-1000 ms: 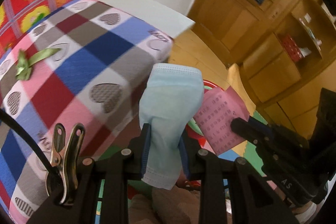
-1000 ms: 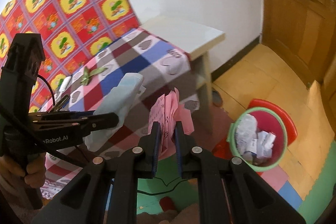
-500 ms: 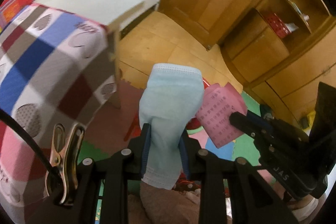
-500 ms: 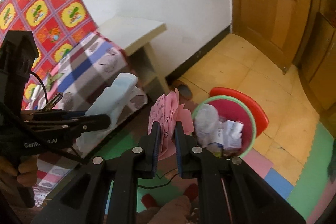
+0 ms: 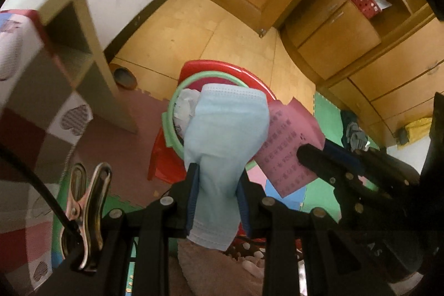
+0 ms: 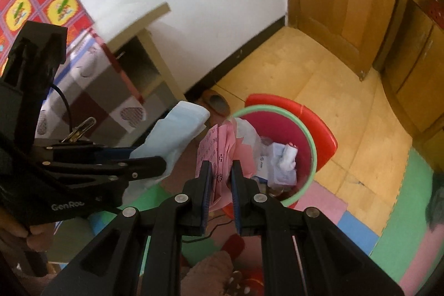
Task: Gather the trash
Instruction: 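Open both tools to drop the cloth and paper into the bucket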
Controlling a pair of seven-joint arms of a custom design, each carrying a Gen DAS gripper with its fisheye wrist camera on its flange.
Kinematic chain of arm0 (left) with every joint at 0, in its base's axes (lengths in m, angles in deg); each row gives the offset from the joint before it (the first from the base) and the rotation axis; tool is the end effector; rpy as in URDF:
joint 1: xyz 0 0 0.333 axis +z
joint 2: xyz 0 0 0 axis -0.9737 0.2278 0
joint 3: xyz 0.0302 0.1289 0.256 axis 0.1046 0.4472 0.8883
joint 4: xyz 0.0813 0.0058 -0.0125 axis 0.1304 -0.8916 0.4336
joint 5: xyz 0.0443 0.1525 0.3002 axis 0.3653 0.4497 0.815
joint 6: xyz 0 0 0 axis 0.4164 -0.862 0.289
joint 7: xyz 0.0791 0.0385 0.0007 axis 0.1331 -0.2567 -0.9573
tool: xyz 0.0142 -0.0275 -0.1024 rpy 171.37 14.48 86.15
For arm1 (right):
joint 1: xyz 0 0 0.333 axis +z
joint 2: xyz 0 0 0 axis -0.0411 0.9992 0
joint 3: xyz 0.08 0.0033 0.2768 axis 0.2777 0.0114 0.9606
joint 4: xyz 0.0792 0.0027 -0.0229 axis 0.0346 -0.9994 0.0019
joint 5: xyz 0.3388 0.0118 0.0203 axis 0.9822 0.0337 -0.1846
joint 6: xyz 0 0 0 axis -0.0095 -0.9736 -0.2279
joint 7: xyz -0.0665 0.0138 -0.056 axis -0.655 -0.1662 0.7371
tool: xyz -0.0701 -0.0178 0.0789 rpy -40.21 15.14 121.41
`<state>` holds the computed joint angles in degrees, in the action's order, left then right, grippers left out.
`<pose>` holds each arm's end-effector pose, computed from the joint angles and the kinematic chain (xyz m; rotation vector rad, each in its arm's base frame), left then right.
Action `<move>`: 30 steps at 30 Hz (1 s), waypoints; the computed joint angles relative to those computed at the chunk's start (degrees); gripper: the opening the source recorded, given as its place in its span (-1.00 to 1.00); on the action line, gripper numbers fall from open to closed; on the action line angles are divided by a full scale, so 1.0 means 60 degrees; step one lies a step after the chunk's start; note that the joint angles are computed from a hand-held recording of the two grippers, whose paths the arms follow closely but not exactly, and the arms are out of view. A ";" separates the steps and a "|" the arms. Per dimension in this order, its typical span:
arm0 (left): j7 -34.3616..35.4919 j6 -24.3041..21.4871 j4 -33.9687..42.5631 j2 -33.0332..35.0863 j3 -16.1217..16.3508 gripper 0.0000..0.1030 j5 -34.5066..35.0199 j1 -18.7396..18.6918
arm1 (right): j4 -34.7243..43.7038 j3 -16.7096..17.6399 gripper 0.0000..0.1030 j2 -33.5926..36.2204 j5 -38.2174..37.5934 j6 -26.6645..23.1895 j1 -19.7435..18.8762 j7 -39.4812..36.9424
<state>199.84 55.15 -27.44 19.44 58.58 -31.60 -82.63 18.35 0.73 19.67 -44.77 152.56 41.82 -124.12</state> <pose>0.6554 -0.1721 0.4562 0.6717 -2.8181 0.4734 0.5119 0.4571 0.4538 -1.0489 2.4655 -0.5066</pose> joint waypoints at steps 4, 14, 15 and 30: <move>0.0207 0.0753 -0.1069 -0.0201 -0.0016 -0.48 -0.0006 -0.0167 | -0.1502 0.0051 -0.72 -0.0590 0.0039 0.0650 -0.0232 0.0686; 0.0534 0.1998 -0.2414 0.0109 -0.0097 -0.48 0.0102 -0.0719 | -0.4010 0.0306 -0.72 -0.1372 -0.0013 0.2156 -0.0950 0.1884; 0.0525 0.2064 -0.2470 0.0153 -0.0093 -0.48 0.0125 -0.0773 | -0.4204 0.0312 -0.72 -0.1409 -0.0013 0.2324 -0.1019 0.1974; 0.0175 0.2321 -0.2185 0.1244 0.0061 -0.29 0.0977 -0.1667 | -0.5849 0.0368 -0.72 -0.1721 0.0078 0.3613 -0.1514 0.2659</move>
<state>200.89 69.08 -40.55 26.90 58.94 -25.74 -92.63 -16.74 2.93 9.35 -44.30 174.24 32.74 -108.16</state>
